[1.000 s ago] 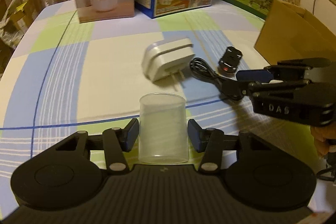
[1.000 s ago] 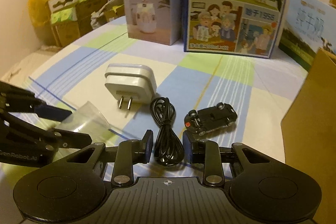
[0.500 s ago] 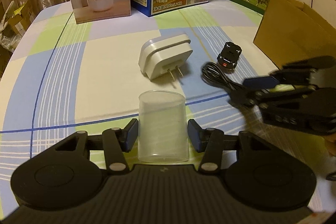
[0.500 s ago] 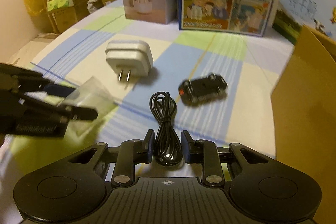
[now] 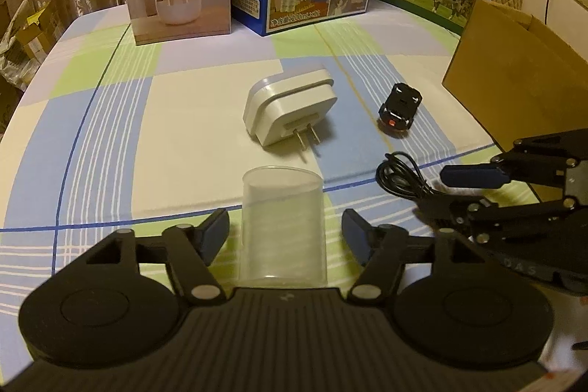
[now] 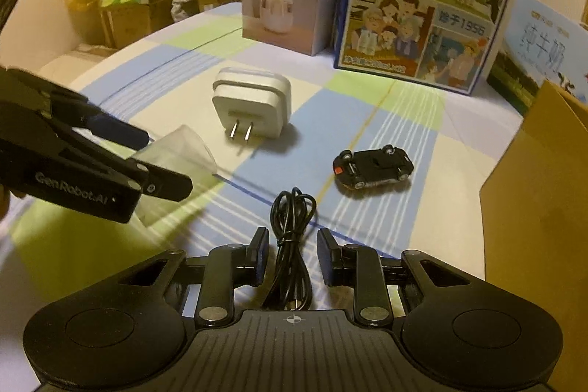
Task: Organize objects
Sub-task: 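Grasp the coiled black cable with the right gripper, then carry the cup with the left gripper while the right carries the cable to the cardboard box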
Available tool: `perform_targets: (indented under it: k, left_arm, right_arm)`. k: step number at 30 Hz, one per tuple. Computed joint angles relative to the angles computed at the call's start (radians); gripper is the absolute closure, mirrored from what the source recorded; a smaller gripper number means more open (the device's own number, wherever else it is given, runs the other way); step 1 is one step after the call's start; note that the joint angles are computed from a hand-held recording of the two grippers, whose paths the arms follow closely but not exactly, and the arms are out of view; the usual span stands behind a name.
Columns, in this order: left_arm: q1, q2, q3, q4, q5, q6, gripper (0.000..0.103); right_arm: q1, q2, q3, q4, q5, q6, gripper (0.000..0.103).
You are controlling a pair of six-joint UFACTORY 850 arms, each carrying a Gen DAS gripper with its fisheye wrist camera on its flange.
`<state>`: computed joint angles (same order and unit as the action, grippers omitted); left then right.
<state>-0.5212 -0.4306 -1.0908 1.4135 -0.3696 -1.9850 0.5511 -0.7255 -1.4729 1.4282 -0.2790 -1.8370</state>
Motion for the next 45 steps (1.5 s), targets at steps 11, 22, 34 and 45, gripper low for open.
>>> perform_targets:
  k: [11,22,34,45]
  left_arm:
    - [-0.001,0.0,0.001,0.013,0.005,-0.013,0.039]
    - [0.0,-0.003,0.001,0.018,0.01,-0.028,0.04]
    - [-0.008,-0.024,-0.013,-0.033,-0.032,0.037,0.047]
    - [-0.041,0.018,-0.016,0.011,-0.089,-0.05,0.057]
  right_arm:
    - [-0.004,-0.019,-0.039,-0.234,-0.049,0.28,0.092]
    - [-0.005,-0.015,-0.043,-0.251,-0.053,0.336,0.092]
    - [-0.008,-0.013,-0.042,-0.238,-0.06,0.33,0.092]
    - [-0.02,0.023,-0.016,-0.13,-0.055,0.262,0.092]
